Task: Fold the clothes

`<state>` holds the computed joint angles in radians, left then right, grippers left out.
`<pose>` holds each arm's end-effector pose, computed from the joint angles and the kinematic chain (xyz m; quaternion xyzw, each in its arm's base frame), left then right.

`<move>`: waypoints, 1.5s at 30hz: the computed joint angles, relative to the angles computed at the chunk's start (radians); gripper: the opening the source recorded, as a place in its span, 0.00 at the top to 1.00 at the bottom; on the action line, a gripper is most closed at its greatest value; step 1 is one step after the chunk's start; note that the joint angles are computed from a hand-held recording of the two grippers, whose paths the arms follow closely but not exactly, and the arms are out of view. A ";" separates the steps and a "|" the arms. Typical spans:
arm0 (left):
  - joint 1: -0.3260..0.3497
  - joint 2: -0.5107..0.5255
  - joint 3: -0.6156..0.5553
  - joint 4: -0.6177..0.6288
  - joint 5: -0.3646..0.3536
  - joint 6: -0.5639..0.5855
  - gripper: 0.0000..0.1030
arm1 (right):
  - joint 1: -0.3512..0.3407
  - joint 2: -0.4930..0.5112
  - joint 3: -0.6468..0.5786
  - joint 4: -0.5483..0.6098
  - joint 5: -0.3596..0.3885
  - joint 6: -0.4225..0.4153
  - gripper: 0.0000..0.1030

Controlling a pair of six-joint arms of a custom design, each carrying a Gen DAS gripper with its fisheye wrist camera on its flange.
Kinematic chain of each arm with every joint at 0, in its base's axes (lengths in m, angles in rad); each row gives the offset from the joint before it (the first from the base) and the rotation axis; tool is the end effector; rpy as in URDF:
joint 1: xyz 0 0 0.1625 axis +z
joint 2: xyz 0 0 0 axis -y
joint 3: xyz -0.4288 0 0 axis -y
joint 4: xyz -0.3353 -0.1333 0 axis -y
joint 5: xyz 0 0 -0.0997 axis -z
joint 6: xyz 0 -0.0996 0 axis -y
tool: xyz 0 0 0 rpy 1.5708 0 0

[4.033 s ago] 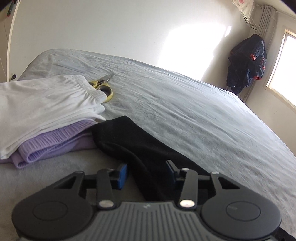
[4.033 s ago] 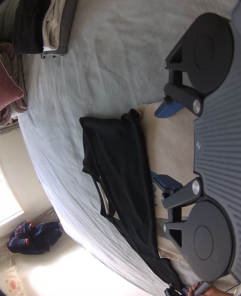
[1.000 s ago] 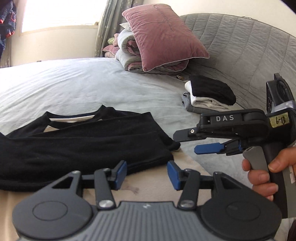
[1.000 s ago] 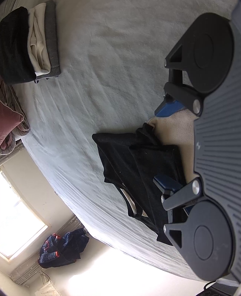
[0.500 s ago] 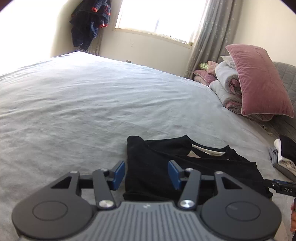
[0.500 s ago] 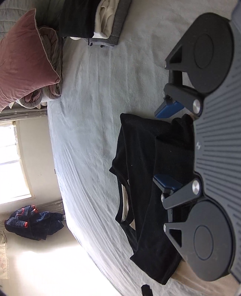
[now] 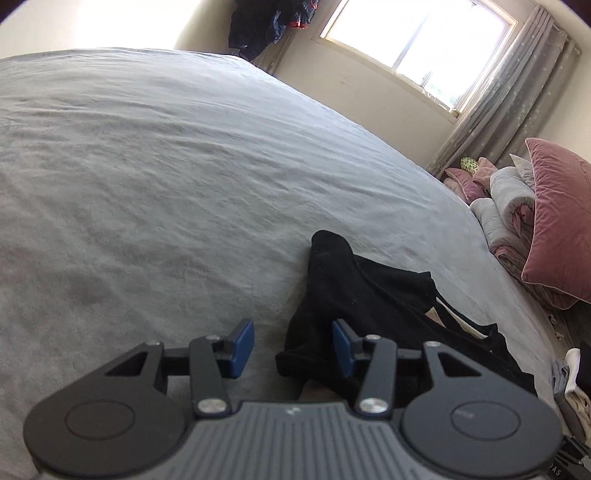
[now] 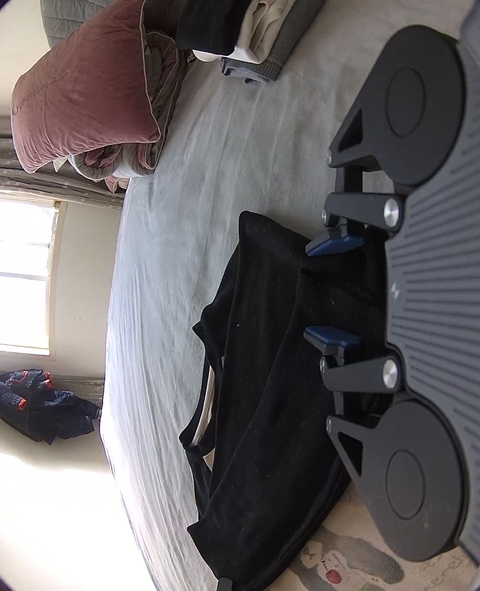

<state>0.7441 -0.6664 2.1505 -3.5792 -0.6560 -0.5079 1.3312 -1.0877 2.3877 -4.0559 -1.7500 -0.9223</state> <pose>-0.2115 -0.4831 0.0908 0.0245 0.8737 -0.4466 0.1911 0.0132 -0.4327 0.2747 0.2295 -0.7953 0.4242 0.3673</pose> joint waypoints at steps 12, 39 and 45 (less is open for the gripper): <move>-0.005 -0.001 0.002 0.016 0.001 -0.002 0.54 | 0.031 0.056 -0.031 -0.065 -0.019 -0.153 0.56; 0.021 0.014 -0.090 -0.142 0.023 0.124 0.84 | 0.202 -0.136 -0.182 0.226 -0.032 0.048 0.95; 0.031 0.071 -0.162 0.015 -0.005 0.240 0.84 | 0.117 -0.161 -0.195 0.309 -0.041 0.144 0.95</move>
<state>0.7756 -0.5953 1.9887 -3.5642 -0.6606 -0.2679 1.4480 -1.2482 2.1927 -3.7468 -1.7911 -0.7783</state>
